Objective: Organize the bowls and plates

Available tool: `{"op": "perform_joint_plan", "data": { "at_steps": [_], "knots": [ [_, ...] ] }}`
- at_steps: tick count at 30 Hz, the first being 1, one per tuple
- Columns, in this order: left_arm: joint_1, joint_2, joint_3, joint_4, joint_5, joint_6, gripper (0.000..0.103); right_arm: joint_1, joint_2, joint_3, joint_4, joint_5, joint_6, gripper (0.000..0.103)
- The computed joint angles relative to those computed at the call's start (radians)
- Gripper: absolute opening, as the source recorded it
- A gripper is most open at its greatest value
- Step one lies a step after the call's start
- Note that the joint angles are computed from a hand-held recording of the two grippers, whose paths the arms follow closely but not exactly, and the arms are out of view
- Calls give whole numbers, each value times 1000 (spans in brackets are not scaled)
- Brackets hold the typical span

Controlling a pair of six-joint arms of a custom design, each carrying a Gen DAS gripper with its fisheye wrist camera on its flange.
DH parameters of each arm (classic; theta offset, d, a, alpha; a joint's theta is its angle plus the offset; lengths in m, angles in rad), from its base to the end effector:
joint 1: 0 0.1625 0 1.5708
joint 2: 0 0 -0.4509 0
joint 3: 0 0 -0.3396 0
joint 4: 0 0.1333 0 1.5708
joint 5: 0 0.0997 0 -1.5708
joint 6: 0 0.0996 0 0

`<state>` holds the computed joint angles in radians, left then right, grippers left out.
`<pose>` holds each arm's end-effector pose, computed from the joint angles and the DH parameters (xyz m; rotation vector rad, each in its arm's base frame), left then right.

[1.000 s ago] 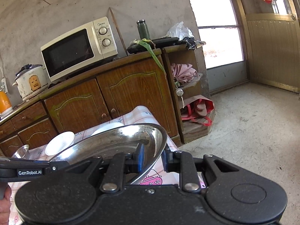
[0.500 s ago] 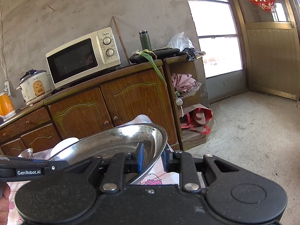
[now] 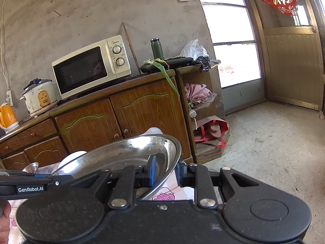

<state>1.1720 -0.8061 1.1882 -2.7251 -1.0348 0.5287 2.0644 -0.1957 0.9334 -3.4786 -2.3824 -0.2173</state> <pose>-0.1248 -0.7704 0.3695 0.8372 2.2752 -0.9344 0.4307 -0.6717 0.0868 0.1688 -2.1549 1.4870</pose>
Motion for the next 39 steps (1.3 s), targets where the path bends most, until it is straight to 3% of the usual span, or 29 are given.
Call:
{"op": "perform_joint_plan", "data": {
  "at_steps": [39],
  "knots": [
    [-6, -109, 199, -95, 15, 13, 29, 57, -57, 194, -58, -52, 58, 27]
  ]
}}
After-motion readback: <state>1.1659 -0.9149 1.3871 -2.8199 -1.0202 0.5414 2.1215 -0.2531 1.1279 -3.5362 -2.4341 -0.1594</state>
